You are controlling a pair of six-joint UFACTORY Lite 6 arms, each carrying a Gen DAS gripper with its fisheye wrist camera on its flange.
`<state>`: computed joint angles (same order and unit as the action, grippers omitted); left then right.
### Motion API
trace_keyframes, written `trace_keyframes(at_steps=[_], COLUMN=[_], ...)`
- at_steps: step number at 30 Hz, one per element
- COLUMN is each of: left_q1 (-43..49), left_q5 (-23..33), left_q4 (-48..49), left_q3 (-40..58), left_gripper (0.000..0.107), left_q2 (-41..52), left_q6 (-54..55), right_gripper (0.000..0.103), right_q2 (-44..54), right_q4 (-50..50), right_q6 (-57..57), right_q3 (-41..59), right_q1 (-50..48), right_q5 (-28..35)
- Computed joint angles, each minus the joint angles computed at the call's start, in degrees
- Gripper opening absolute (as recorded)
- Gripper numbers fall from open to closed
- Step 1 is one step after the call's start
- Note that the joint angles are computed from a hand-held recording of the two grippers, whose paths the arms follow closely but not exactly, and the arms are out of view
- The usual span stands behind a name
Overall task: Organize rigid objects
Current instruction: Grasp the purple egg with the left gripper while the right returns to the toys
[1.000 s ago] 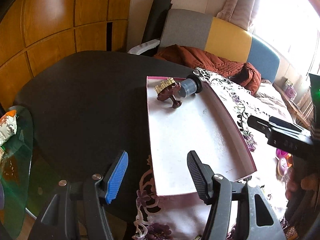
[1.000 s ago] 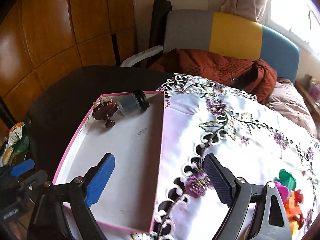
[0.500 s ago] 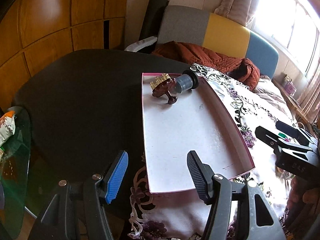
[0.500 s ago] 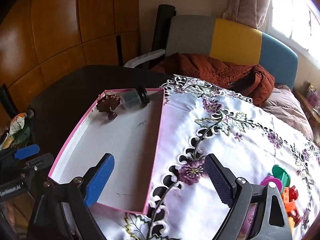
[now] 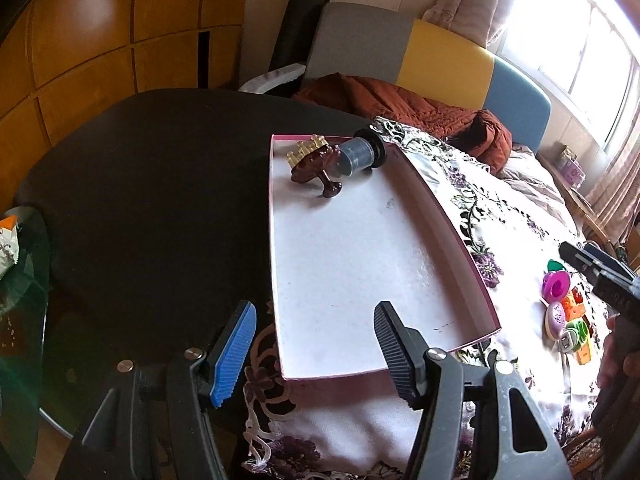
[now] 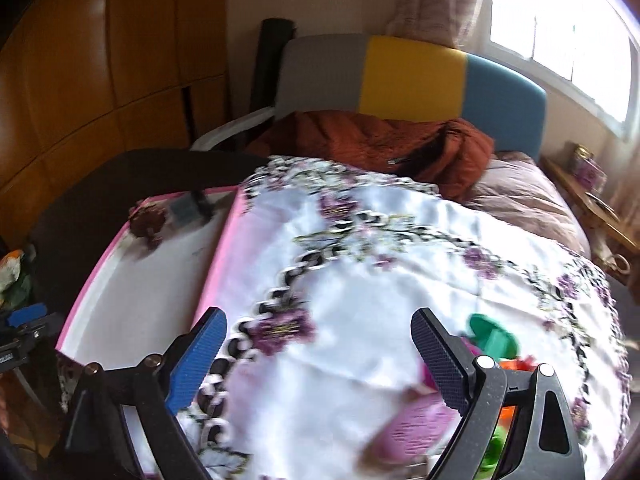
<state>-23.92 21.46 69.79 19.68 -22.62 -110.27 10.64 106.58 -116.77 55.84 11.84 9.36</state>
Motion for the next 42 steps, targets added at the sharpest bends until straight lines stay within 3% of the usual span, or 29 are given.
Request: trace_keyframes(at_steps=[3,7,13,15,17,23,31,36,42], left_q1=[1.88,2.20,-1.49,-3.69,-5.74,-10.24,-12.68,-14.75,-15.54], left_q5=[-2.98,-4.19,-4.38,-3.81,-4.10,-7.04,-14.14,-9.01,0.34], left_q4=[-0.02,-1.32,-0.96,0.24,0.52,-3.85,-44.22,-70.68,-77.28], left_q3=[-0.43,0.59,4.91,7.25,10.23,21.32,45.71,64.02,85.65], left_gripper=[0.062,0.062,0.062,0.062,0.062,0.062,0.062,0.062,0.061], left_q2=[-0.95,-0.31,2.73,4.98,8.52,21.24,44.47,58.40,73.59], left_q6=[0.39,2.00,3.49,3.14,3.74,12.39,58.85,87.62,95.63], right_gripper=[0.094,0.100,0.102,0.102,0.102,0.102,0.103,0.103,0.103], right_q2=[-0.28,1.96,9.39,12.72,14.65,15.31,16.17,17.02,17.63], right_q4=[0.63,-9.31,-12.81,-20.06,-22.58,-25.31,-25.16,-27.15,-28.27], right_q6=[-1.53,10.69,20.49,31.14,37.82,41.01,42.79,46.22,47.48], right_q3=[1.12,5.83,13.06,15.73,18.03,19.07,19.52,20.60,21.40], right_q1=[-4.99,-14.97,-28.15,-30.82,-33.30,-34.04,-35.21,-36.21,-36.39], right_q5=[0.50,3.35,4.64,4.35,7.92,9.06,11.09,12.45,13.31])
